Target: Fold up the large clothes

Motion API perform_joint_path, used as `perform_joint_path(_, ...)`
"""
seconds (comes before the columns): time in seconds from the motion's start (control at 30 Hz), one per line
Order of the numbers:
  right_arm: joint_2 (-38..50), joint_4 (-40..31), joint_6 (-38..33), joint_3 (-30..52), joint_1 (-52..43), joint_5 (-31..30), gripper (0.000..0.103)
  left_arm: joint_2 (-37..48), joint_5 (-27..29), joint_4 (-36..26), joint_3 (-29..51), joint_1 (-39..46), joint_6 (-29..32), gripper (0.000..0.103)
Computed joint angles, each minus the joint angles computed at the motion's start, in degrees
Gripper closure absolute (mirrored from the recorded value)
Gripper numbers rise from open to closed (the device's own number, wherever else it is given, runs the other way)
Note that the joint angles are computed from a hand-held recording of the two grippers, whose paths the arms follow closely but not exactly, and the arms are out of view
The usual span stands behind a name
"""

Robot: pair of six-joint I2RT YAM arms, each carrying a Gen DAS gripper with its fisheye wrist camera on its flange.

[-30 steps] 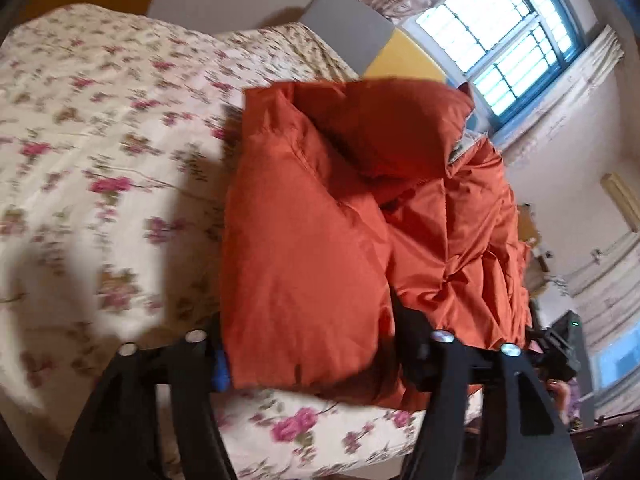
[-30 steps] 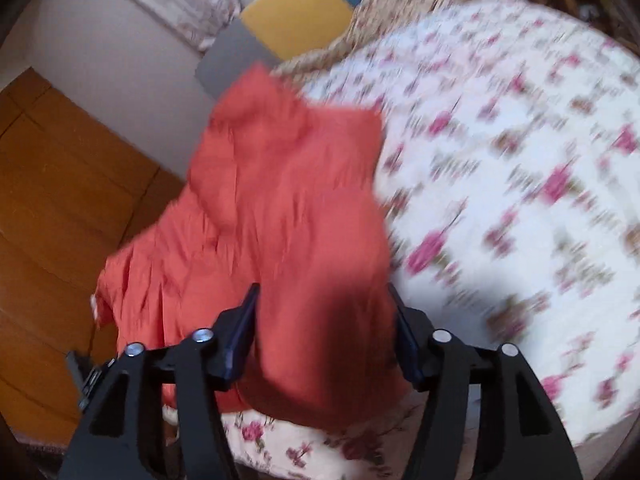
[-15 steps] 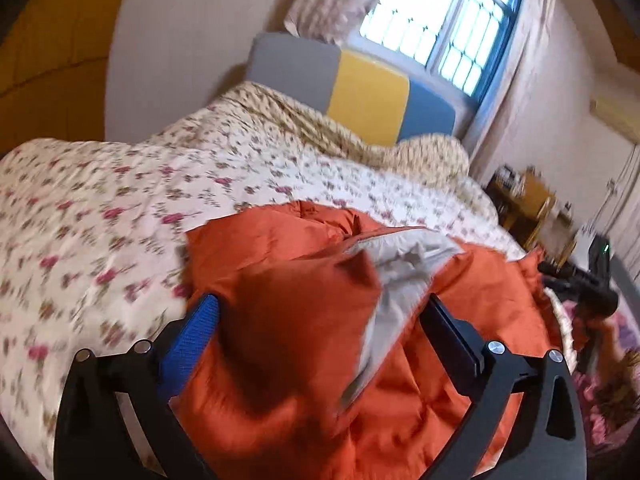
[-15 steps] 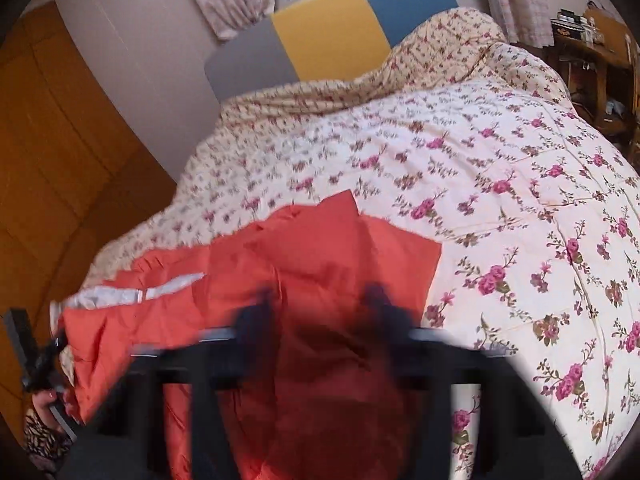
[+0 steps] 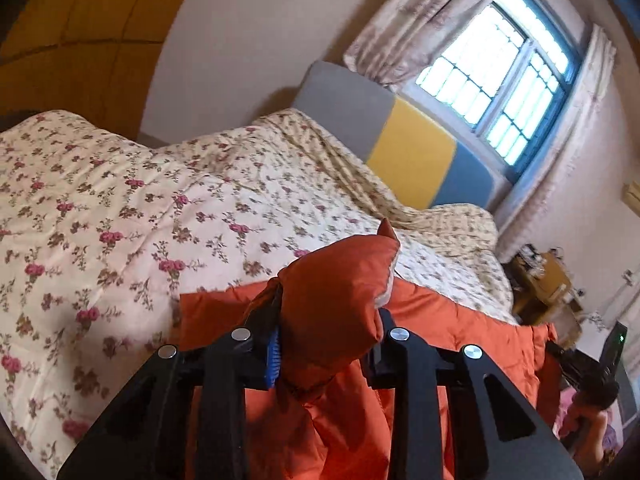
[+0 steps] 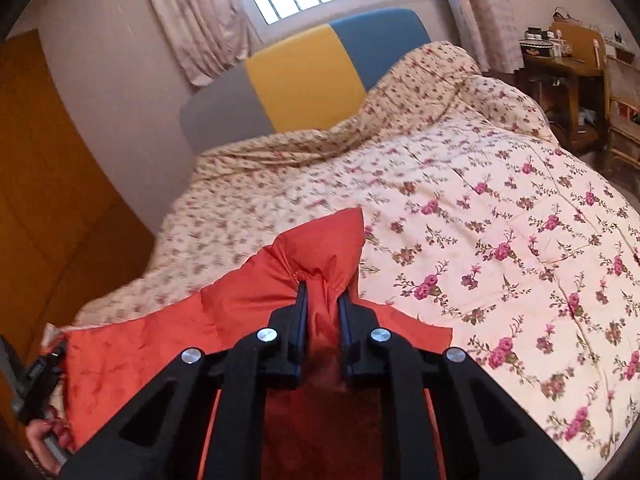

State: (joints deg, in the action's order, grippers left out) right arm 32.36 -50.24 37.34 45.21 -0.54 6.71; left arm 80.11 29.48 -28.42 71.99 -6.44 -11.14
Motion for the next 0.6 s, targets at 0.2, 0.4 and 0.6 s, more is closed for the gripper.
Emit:
perform_joint_path(0.2,6.1,5.7,-0.2,-5.9,4.5,9.0,0.079,6.1,-8.9,2.6,1.0,-3.8,-0.6,0.073)
perform_joint_path(0.4,9.8,12.7,-3.0,-11.9,-2.7,2.8,0.073,12.1,-12.2,6.3,-0.2,-5.3,2.4,0.058)
perform_joint_path(0.6,12.0,16.4,-1.7,-14.7,-3.0,2.1,0.069,14.7,-9.2,9.8,-1.5,-4.2,-0.2,0.046)
